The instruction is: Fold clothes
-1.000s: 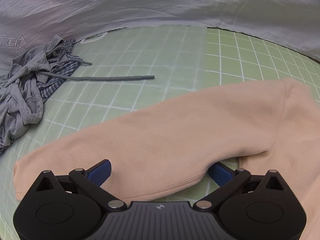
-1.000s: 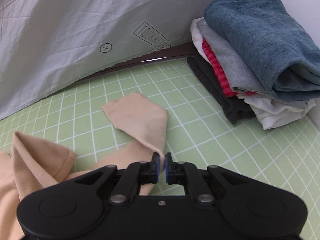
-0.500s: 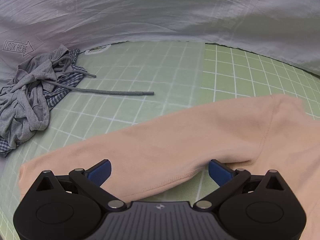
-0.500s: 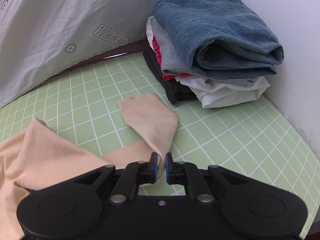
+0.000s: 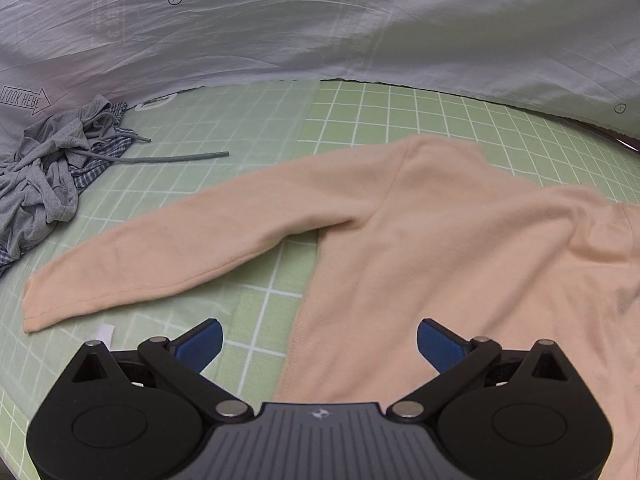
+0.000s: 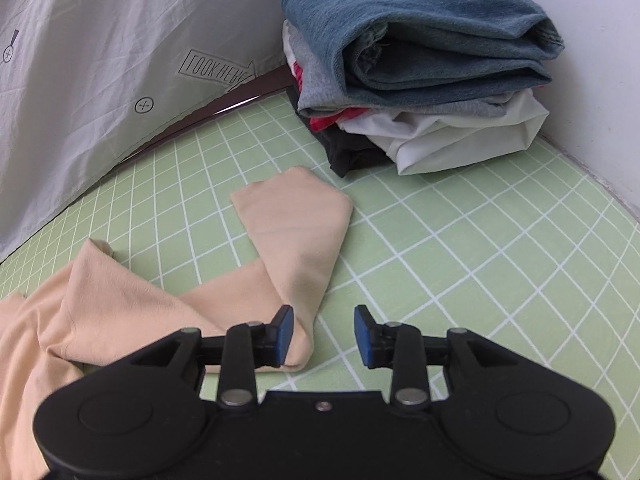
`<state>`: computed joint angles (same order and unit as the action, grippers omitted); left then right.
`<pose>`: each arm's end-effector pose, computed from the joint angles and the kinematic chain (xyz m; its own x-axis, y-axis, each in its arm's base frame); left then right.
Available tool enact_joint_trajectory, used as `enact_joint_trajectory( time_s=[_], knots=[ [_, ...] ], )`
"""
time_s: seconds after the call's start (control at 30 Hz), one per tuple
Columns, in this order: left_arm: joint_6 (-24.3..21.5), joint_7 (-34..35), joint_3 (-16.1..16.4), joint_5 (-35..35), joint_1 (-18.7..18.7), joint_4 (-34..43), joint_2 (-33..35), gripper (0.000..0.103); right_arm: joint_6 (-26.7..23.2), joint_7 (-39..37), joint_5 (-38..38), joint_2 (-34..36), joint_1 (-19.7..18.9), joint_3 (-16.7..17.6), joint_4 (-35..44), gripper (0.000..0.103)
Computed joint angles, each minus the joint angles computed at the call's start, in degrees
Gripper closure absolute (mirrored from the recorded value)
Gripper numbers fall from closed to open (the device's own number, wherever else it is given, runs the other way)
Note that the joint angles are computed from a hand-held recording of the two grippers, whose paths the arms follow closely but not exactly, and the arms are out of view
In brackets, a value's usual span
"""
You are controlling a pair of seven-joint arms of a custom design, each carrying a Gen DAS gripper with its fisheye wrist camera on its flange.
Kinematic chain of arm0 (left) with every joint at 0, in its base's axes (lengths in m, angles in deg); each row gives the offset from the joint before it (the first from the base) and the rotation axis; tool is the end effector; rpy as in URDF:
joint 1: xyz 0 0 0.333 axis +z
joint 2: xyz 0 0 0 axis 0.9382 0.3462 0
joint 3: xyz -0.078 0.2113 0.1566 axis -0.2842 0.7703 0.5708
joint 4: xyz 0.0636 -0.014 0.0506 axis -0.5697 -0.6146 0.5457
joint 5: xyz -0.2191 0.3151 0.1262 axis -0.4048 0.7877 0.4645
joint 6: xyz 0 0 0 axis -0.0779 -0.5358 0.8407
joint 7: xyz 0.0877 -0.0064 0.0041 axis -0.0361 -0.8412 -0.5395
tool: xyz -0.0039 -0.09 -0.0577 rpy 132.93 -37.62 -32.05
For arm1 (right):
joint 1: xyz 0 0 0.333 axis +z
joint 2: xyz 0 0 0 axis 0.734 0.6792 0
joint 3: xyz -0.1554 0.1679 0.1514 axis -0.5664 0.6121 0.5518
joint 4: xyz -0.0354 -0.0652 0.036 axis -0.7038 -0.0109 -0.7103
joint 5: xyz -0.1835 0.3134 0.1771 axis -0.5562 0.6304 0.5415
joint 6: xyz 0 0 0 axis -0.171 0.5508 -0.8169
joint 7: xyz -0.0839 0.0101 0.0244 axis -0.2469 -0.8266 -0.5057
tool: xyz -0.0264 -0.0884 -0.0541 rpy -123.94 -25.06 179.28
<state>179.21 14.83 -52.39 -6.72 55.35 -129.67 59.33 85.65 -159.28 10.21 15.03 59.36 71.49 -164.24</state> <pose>0.5389 -0.2669 0.3909 -0.2166 -0.9718 -0.0927 -0.8119 0.2321 -0.5357 0.3464 0.1371 0.3715 -0.7700 -0.6212 -0.1455 -0.4336 0.6769 -0.5948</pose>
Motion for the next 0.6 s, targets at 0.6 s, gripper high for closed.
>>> enact_joint_trajectory(
  time_s=[0.6],
  knots=[
    [-6.94,-0.71,0.29,1.15,-2.57,5.25,4.90,0.001,4.20,-12.90,-23.01,22.99,-6.60,-1.65,19.66,0.100]
  ],
)
